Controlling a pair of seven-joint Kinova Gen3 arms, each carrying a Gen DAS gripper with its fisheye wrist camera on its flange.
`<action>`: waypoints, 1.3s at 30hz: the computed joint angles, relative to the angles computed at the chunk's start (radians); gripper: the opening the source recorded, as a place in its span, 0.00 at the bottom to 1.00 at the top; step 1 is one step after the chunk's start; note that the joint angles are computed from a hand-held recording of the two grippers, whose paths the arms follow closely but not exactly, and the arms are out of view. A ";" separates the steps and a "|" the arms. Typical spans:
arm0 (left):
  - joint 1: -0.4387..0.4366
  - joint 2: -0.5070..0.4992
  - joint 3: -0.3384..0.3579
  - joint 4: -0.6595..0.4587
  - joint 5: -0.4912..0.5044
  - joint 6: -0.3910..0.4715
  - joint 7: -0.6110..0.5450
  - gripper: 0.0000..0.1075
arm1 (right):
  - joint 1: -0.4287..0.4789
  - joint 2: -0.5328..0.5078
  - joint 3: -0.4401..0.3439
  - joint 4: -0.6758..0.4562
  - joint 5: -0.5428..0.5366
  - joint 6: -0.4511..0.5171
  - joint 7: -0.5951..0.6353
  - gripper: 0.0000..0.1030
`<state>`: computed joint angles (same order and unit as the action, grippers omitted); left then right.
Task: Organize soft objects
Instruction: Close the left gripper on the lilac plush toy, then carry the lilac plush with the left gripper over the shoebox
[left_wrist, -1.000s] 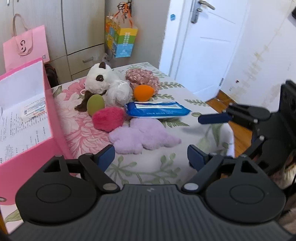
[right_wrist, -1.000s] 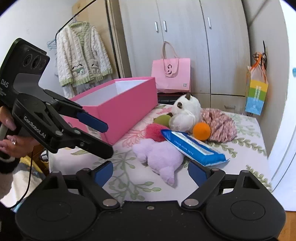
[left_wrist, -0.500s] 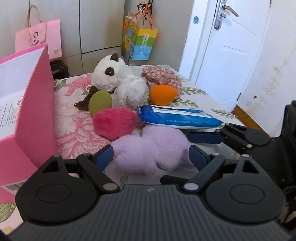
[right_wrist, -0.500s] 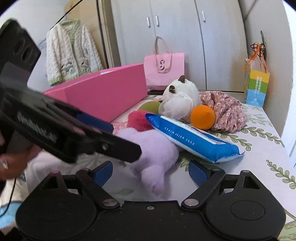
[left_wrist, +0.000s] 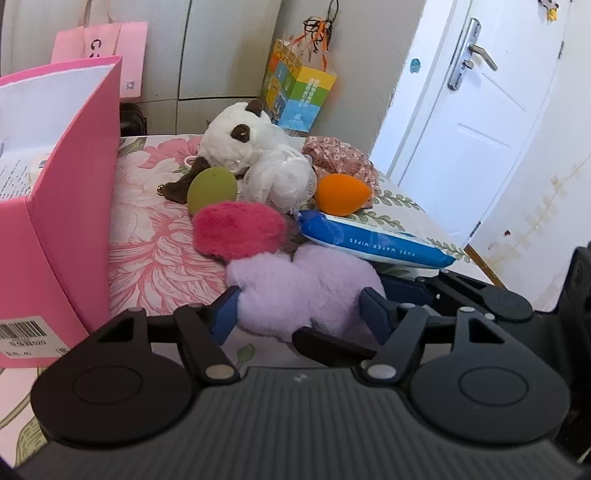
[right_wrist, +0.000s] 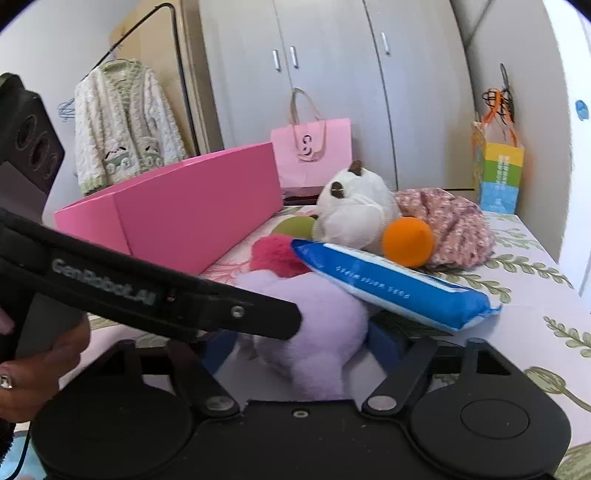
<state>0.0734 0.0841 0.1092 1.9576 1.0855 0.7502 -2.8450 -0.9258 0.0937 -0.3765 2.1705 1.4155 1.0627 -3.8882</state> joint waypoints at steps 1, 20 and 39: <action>0.000 -0.005 0.001 0.011 0.014 -0.008 -0.023 0.61 | -0.004 0.013 -0.002 -0.013 -0.010 0.016 0.024 0.70; 0.048 -0.142 -0.029 0.068 -0.164 -0.045 0.093 0.66 | -0.137 0.085 0.007 -0.166 -0.157 0.182 0.154 0.60; 0.022 -0.242 -0.138 -0.019 -0.356 0.224 0.270 0.66 | -0.181 0.062 0.000 -0.359 -0.320 0.205 0.366 0.62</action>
